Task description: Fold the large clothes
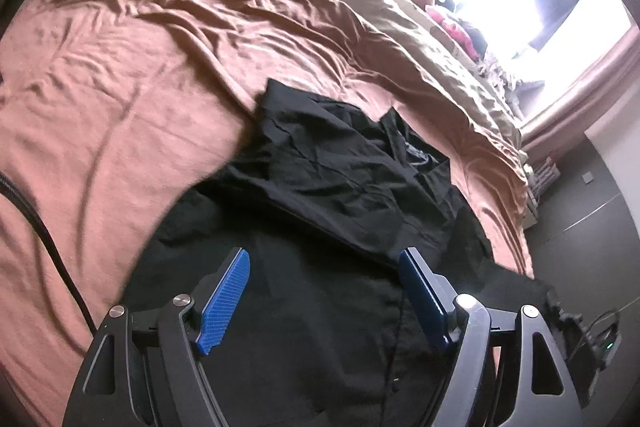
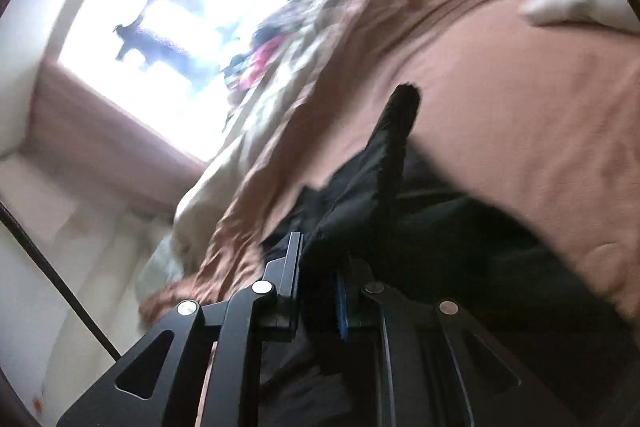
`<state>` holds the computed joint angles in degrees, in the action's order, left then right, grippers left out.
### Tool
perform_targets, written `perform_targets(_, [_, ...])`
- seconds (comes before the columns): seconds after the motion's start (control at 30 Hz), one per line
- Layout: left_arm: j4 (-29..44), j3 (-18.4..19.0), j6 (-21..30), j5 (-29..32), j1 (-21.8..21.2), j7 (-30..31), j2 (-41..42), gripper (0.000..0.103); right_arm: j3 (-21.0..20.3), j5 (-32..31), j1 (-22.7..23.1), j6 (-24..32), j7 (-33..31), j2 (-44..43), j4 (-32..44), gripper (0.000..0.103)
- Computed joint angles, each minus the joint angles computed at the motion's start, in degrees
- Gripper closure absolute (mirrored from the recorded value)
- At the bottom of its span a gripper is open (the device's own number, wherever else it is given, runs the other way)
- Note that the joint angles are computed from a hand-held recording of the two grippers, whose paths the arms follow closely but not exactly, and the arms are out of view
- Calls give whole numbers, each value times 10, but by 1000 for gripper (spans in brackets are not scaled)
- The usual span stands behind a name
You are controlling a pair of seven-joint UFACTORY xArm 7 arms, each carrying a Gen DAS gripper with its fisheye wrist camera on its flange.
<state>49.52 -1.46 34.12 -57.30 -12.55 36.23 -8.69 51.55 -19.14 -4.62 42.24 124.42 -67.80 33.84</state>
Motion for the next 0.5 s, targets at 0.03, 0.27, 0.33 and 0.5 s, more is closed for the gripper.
perform_targets(0.03, [1,4,3,0,3,6,-2,25,7,-11,-21,-18,-12,23,20,92])
perform_targets(0.27, [22,36,37,5,46,32,8,25,64,-47,-123,-115,-79,110,97,92])
perform_targets(0.33, [29,41,43,8,59,38,12,25,81,-51,-158,-154,-97,134,110,92])
perform_targets(0.5, [52,53,68,3,96,47,33,25,109,-57,-223,-249,-176,211,124,92])
